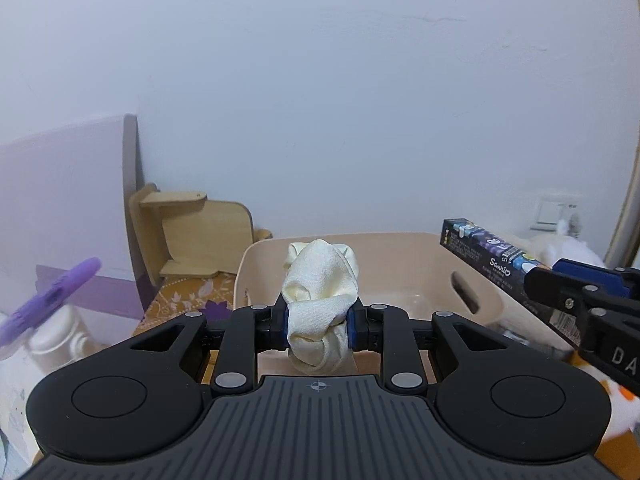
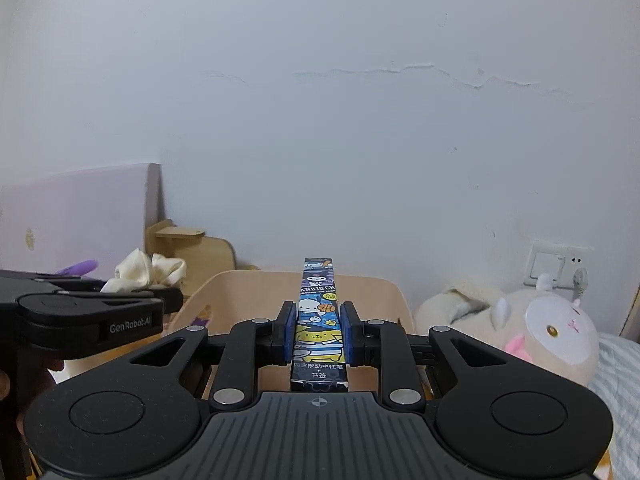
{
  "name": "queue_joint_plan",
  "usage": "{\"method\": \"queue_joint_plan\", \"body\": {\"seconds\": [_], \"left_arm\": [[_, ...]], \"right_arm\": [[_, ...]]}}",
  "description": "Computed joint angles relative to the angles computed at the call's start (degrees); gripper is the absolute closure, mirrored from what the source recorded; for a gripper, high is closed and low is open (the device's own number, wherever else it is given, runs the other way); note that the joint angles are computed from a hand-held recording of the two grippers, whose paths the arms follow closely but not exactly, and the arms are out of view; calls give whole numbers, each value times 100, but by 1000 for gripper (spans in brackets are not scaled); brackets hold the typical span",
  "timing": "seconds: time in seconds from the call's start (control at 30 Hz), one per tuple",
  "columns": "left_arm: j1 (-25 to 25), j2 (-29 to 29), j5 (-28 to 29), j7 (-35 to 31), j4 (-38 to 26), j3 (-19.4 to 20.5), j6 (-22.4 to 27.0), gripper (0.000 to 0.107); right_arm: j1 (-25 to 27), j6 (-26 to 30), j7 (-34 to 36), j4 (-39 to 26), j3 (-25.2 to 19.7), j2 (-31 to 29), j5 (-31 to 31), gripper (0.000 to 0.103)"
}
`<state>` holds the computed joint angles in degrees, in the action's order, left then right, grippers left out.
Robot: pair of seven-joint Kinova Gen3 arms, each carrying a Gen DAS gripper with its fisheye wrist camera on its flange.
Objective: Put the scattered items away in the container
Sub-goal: 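Lift the scrunchie and boxed tube and carry both over the beige bin, then open the left gripper over the bin while the right gripper releases the tube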
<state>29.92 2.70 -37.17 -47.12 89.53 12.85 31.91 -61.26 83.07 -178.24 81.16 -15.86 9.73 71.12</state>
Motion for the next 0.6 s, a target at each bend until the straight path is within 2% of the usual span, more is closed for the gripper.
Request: {"method": "queue_joint_plan", "body": {"seconds": [0.13,0.3,0.43,0.6], "left_arm": [[78,562,185,-280,-615,-109,317,83],[246,1276,548,-703,-1466,-387,875,83],[208,1808,1130,-1380,-2233,-425,1480,83],[348,2226,1535,-1697,-2781,-664,1949,83]], "right_arm": [[500,-639,395,-152,188,12,-415,82],[914,-1119,848,-443,453,261,-898,82],[1175,-1403,1276,-739,694,531,-1412,82],[1376,-1517,1965,-1327,1023,987,-2089,82]]}}
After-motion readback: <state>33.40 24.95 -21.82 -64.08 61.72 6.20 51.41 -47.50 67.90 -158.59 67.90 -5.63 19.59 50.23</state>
